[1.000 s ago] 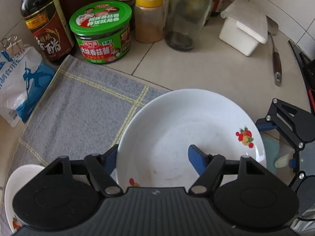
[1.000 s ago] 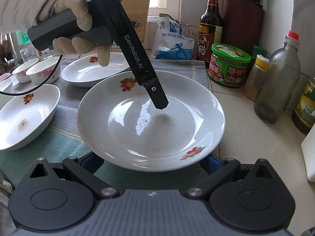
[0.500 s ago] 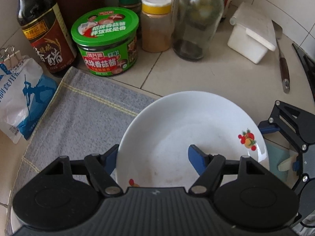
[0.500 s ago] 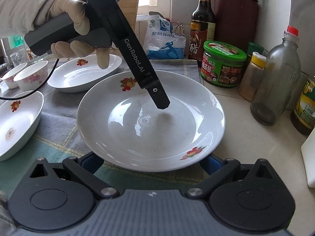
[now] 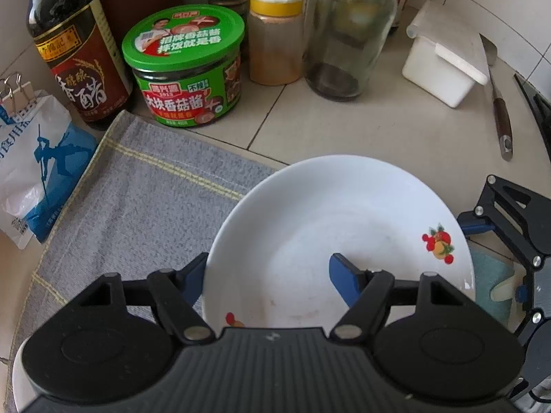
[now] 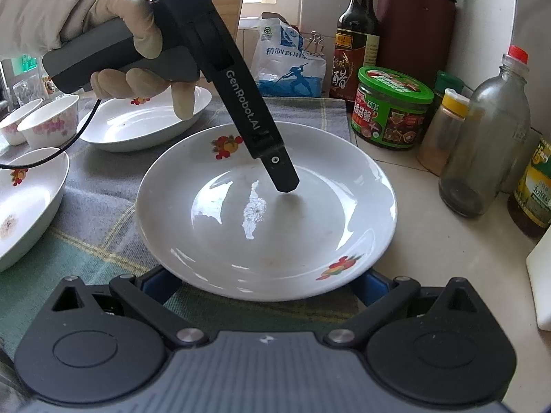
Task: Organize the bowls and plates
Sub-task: 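Lift the stained plate by its rim with the left tool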
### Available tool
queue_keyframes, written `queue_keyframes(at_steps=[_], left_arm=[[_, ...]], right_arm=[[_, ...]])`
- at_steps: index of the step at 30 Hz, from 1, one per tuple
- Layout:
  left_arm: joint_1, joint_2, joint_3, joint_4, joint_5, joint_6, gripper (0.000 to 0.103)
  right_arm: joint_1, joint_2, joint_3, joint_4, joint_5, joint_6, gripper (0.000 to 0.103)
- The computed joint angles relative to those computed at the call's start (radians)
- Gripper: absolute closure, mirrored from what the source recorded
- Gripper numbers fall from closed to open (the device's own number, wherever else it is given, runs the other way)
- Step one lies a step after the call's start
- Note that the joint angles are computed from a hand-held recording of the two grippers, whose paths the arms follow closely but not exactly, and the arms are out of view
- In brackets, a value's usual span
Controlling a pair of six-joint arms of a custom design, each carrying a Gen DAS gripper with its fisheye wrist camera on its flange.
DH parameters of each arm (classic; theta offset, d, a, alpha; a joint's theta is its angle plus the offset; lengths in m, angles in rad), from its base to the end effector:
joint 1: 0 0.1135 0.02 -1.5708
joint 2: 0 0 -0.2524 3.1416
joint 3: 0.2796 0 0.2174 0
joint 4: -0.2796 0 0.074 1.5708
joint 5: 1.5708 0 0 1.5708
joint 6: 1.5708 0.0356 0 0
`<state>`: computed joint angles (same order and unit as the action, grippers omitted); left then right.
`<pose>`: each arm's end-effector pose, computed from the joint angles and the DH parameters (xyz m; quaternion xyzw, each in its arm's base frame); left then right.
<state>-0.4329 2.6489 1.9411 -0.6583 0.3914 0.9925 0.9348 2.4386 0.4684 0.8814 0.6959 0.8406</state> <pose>0.4136 -0.2061 0.0379 0.6531 0.7253 -0.1582 0.1497 0.1571 0.1743 -0.0289 0.0383 0.9157 -0.0350 0.3984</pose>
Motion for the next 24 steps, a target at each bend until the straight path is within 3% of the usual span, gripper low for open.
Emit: queue_keyframes(at_steps=[7,10,14,22,24], left_arm=[[0.003,-0.02,-0.044,0.039,0.005,-0.016,0.027],[0.007,-0.048,-0.097,0.079,0.007,-0.014,0.021],[0.02,-0.092,-0.166,0.127,0.006,-0.029,0.021],[0.083,-0.26,-0.378,0.233,0.08,-0.029,0.02],[0.112,-0.329,-0.481,0.305,0.102,-0.034,0.02]], right_arm=[[0.009,-0.017,-0.001,-0.026,0.004,0.011,0.0],[0.027,-0.037,0.005,-0.076,0.02,0.032,0.0],[0.049,-0.064,0.016,-0.145,0.037,0.068,0.0],[0.119,-0.113,0.047,-0.309,0.089,0.188,0.0],[0.142,-0.137,0.065,-0.381,0.092,0.231,0.0]])
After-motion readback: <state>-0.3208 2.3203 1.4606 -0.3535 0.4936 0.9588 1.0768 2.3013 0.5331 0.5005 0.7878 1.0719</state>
